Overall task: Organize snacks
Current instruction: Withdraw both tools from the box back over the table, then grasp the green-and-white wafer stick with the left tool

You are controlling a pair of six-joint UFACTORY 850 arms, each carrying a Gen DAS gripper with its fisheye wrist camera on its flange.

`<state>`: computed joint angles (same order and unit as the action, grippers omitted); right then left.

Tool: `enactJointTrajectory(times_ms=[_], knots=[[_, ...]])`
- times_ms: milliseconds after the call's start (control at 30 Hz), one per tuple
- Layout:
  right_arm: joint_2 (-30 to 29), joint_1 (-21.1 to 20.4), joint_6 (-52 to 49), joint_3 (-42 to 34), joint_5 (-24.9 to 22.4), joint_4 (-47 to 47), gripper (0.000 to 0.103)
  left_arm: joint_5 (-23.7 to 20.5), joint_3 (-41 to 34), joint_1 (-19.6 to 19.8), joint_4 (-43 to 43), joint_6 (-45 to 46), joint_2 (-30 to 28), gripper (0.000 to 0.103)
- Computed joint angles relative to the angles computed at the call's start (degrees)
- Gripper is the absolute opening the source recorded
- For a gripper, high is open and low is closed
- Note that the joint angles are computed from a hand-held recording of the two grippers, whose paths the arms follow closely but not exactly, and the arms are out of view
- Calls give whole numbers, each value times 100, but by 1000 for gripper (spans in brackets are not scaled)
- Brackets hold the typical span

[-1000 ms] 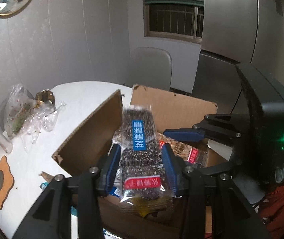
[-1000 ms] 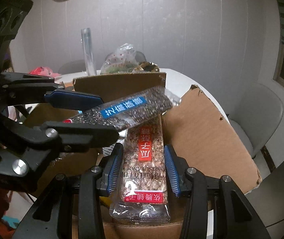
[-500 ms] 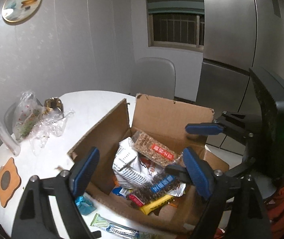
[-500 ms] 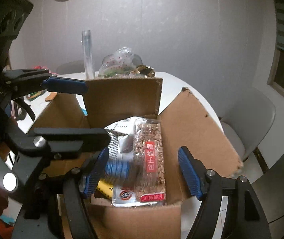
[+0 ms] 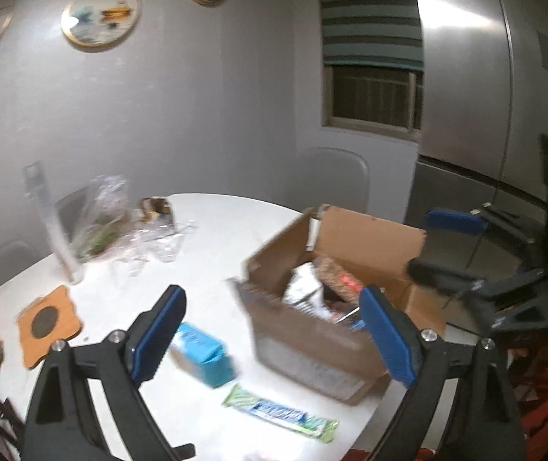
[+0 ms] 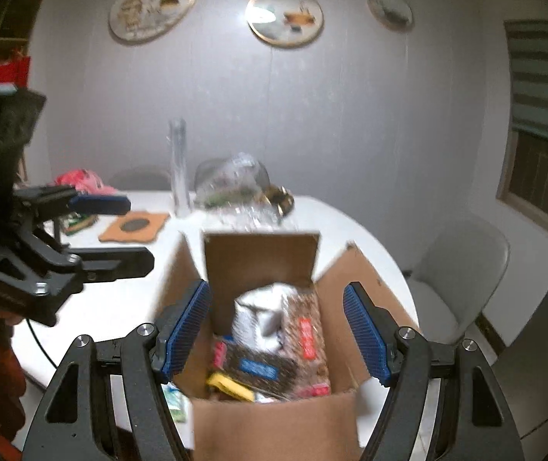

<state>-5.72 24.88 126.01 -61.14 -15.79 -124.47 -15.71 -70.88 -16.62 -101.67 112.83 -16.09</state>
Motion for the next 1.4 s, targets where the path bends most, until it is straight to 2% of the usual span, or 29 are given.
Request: enactJointTrajectory(times_ms=[133, 400, 500, 667, 800, 967, 1067, 1133, 1400], knots=[[89, 347, 363, 33, -378, -511, 69, -67, 322, 337, -613, 453, 234, 90], [-232, 914, 696, -210, -458, -1443, 68, 53, 870, 895, -2068, 1701, 416, 90], [-493, 1047, 625, -391, -312, -1435, 63, 1, 1011, 1052, -2287, 1813, 350, 90], [-1064, 1049, 950, -730, 351, -1668, 53, 7, 1137, 1173, -2352, 1761, 89, 90], [-1612, 943, 73, -1015, 810, -559, 49, -89, 1135, 1153, -1639, 865, -207, 90], [-2094, 785, -1704, -1173, 845, 1742, 47, -78, 1150, 996, -1657, 712, -492, 90], [-2261, 722, -1965, -1163, 811, 2150, 42, -100, 1160, 914, -1788, 753, -612, 90], [-2371, 780, -2046, -1145, 406, 2386, 41, -166, 1169, 886, -1782, 752, -654, 90], [-2359, 820, -1183, -935, 68, 1922, 35, -350, 1112, 840, -1251, 290, -747, 90]])
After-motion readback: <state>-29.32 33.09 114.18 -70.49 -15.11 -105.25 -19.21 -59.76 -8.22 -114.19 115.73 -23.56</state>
